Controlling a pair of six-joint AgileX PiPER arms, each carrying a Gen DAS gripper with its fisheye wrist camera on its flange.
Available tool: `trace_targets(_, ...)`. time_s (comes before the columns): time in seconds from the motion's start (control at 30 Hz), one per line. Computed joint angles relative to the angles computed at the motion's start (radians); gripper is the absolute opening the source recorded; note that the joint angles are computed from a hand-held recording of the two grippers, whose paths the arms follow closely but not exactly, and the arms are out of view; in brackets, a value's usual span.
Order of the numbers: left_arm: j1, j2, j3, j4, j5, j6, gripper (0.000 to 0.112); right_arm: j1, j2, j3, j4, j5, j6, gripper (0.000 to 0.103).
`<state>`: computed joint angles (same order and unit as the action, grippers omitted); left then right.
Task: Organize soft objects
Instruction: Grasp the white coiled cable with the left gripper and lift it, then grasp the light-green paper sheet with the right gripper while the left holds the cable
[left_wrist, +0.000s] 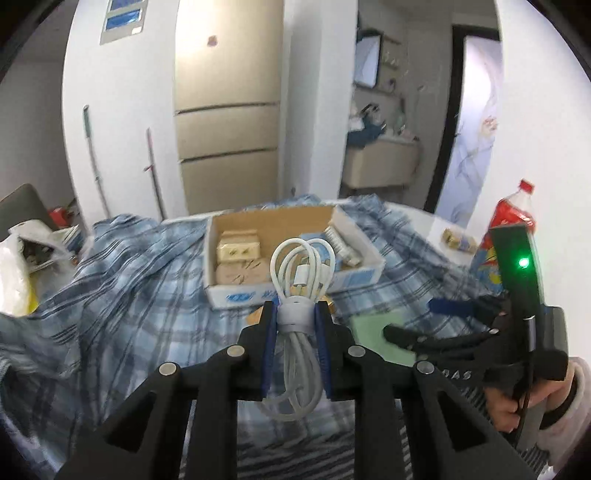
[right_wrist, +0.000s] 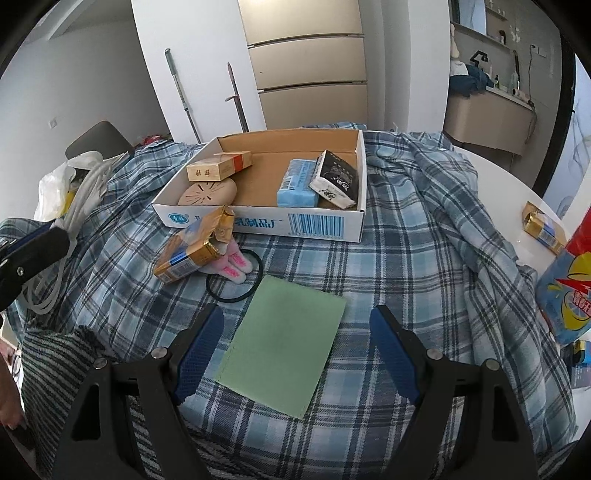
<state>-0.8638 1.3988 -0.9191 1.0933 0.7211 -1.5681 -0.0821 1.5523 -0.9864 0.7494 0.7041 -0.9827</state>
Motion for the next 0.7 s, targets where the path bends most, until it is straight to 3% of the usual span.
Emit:
trace_targets(0.1,-0.037,0.041,0.045,0.177,0.054,-0.166,0.022,0.001,0.011,-0.008,-0.011,0.005,0.014,0.081)
trace_targets(0.2,-0.025,0.069,0.099,0.297,0.031,-0.332,0.022,0.000,0.029,-0.022,-0.026,0.021,0.035,0.080)
trace_targets(0.27,0.004,0.075,0.099,0.294,-0.015,-0.327,0.022,0.007,0.043,-0.036,-0.053,0.031,0.064,0.081)
trace_targets(0.4,-0.017,0.075,0.112,0.323,0.039,-0.376,0.022,0.043,0.051,-0.060,-0.145,0.023,0.173,0.081)
trace_targets(0.53,-0.042,0.075,0.123,0.341,0.085,-0.413,0.022,0.096,0.108,-0.166,-0.298,0.113,0.391,0.081)
trace_targets(0.7,-0.049,0.063,0.135,0.325,0.151,-0.462,0.022,0.169,0.173,-0.267,-0.444,0.164,0.622,0.081)
